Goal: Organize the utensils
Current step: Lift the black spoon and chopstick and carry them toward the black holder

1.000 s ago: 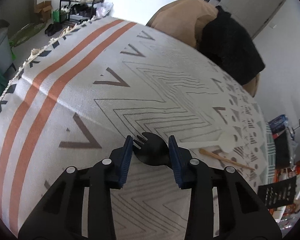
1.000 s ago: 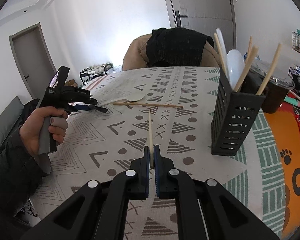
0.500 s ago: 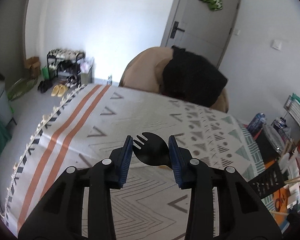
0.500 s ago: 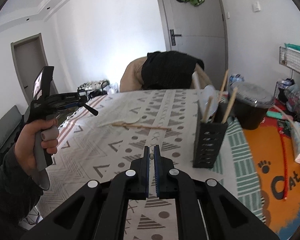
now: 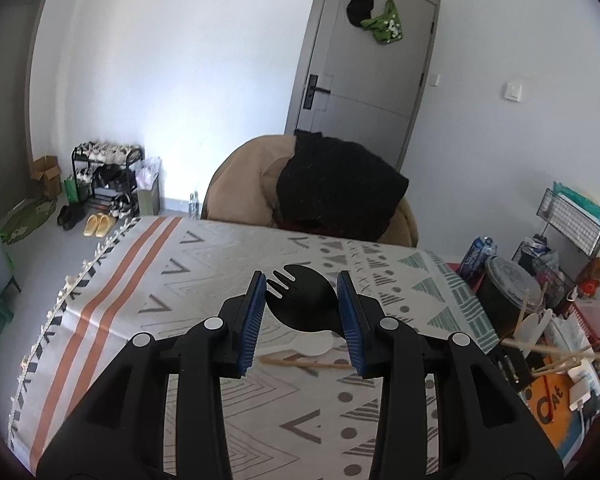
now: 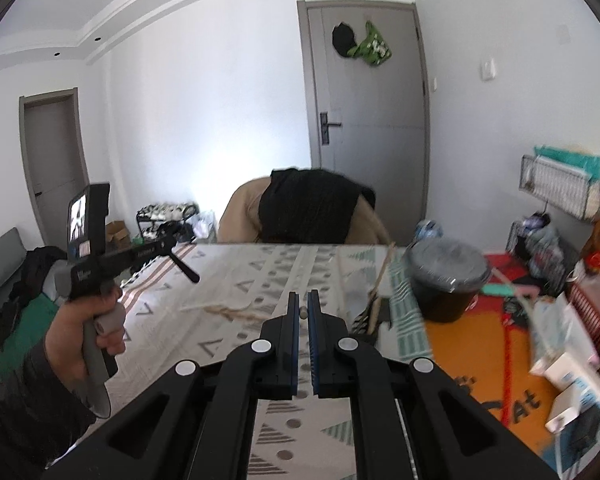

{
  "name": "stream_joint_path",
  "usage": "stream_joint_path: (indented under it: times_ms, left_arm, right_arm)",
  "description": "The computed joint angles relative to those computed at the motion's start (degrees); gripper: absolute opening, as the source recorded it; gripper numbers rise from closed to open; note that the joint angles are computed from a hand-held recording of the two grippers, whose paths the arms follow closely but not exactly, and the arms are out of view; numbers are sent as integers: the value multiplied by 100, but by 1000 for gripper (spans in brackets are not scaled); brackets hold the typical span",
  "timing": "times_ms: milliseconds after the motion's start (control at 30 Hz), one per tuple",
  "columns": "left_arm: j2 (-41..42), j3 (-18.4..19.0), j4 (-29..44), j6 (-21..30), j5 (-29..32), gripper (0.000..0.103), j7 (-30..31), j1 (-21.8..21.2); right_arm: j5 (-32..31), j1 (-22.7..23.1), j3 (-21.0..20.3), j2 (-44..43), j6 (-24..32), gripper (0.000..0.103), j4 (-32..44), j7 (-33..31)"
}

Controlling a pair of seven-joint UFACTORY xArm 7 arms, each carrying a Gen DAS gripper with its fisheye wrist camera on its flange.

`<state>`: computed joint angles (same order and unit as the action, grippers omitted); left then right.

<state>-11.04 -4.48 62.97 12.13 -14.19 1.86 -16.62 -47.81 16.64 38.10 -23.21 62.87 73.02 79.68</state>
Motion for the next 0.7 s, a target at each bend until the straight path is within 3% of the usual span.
stream_joint_path:
  times_ms: [367, 700]
  left_arm:
    - [71, -174, 120, -280, 229, 36, -131, -147]
    - [37, -450, 44, -687, 817, 37, -351, -177]
  right_arm:
    - [193, -306, 327, -406, 761, 5, 235, -232]
    - [559, -655, 448, -428, 801, 5, 325, -542]
